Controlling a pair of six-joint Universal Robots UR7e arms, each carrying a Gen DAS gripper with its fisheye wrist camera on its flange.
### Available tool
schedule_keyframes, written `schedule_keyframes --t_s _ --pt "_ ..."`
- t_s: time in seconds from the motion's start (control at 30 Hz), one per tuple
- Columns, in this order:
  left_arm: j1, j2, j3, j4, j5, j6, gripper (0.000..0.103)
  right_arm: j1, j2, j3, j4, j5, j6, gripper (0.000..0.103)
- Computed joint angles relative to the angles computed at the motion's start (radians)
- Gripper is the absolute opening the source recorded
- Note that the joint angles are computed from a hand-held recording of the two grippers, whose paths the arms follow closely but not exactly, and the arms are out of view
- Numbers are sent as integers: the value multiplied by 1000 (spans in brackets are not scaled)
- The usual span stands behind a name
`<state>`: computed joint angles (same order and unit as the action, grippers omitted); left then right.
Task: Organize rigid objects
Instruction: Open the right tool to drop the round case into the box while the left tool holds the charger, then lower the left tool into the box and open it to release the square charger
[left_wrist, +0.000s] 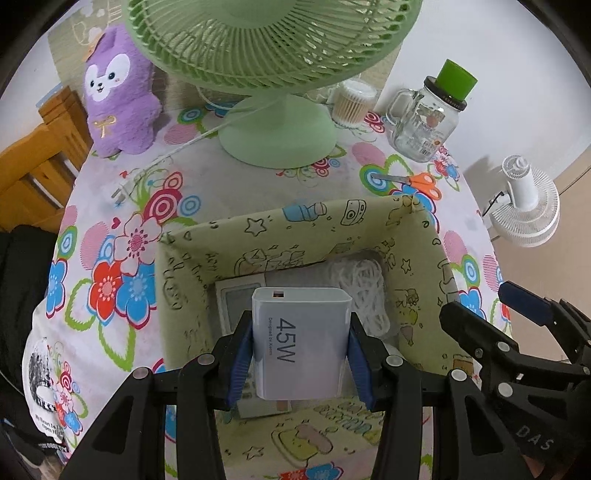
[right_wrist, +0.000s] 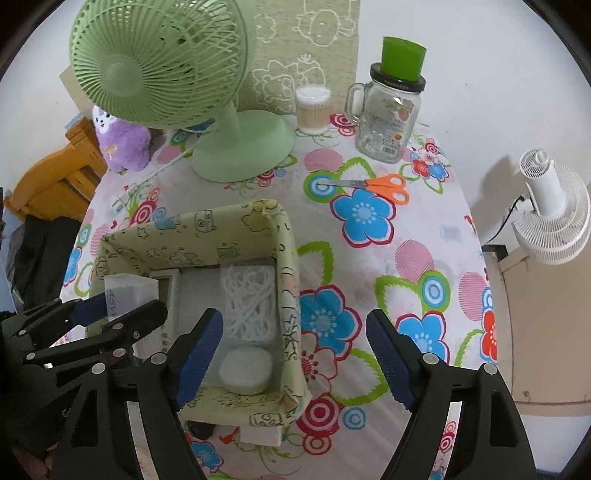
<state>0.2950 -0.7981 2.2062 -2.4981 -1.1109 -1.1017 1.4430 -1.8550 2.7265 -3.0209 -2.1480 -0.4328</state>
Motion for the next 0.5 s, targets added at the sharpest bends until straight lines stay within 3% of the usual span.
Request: schedule_keyframes --t_s 0.5 --pt "41 75 -51 -26 -7 44 49 -65 35 -10 -50 -3 -5 82"
